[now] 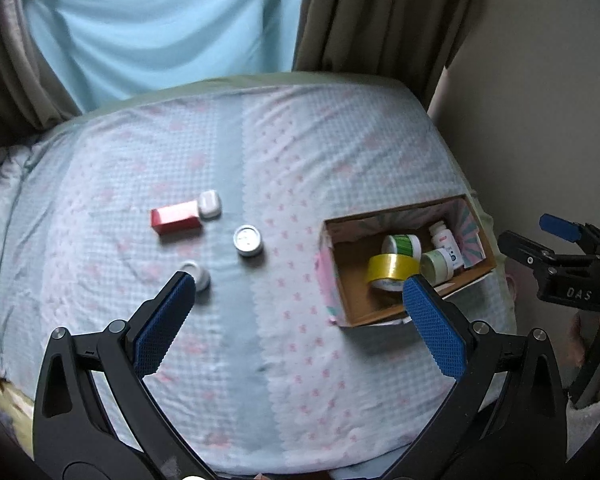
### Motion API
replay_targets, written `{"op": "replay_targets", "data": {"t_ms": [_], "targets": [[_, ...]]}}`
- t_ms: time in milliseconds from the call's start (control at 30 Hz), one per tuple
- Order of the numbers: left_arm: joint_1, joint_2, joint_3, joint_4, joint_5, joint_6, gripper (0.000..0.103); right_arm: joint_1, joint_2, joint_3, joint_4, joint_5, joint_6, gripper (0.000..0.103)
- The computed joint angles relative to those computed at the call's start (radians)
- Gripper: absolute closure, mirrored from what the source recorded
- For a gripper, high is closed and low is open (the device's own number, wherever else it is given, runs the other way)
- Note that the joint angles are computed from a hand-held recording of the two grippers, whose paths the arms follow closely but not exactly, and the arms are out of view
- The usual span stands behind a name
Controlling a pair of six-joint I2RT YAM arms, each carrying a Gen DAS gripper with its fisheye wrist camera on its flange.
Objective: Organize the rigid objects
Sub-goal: 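Lift both tools away from the box toward the remaining items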
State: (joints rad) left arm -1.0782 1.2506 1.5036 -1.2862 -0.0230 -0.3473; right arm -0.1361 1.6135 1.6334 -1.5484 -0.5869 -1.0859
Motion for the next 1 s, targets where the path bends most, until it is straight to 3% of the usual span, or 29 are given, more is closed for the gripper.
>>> {"op": "replay_targets", "data": {"t_ms": [133, 267, 333, 467, 567, 733, 867, 1000], "targets": [[0.202, -0.059, -0.034, -0.003, 0.135, 0.205, 0.000, 0.037, -0.179, -0.098, 0.000, -0.006, 0.081, 0.000], [0.512, -0.068, -0.038, -0.038, 0.334, 0.514, 0.000, 0.153, -0.373, -0.202, 0.029, 0.023, 0.271, 0.000], [0.700, -0.022, -0.003, -0.087, 0.436, 0.700, 0.000, 0.260, -0.459, -0.243, 0.041, 0.054, 0.427, 0.000], [0.950, 0.107, 0.094, -0.177, 0.574, 0.974, 0.000, 0.551, -0.596, -0.308, 0.100, 0.160, 0.786, 0.000], [1.045, 0.223, 0.179, -0.212, 0.588, 1.118, 0.000, 0.878, -0.655, -0.338, 0.171, 0.328, 1.113, 0.000], [1.093, 0.391, 0.310, -0.262, 0.605, 1.309, 0.000, 1.226, -0.662, -0.344, 0.224, 0.494, 1.464, 0.000], [1.049, 0.463, 0.328, -0.206, 0.548, 1.401, 0.000, 1.371, -0.636, -0.375, 0.277, 0.567, 1.592, 0.000], [0.970, 0.553, 0.332, -0.151, 0.473, 1.383, 0.000, 1.408, -0.598, -0.452, 0.370, 0.586, 1.616, 0.000]]}}
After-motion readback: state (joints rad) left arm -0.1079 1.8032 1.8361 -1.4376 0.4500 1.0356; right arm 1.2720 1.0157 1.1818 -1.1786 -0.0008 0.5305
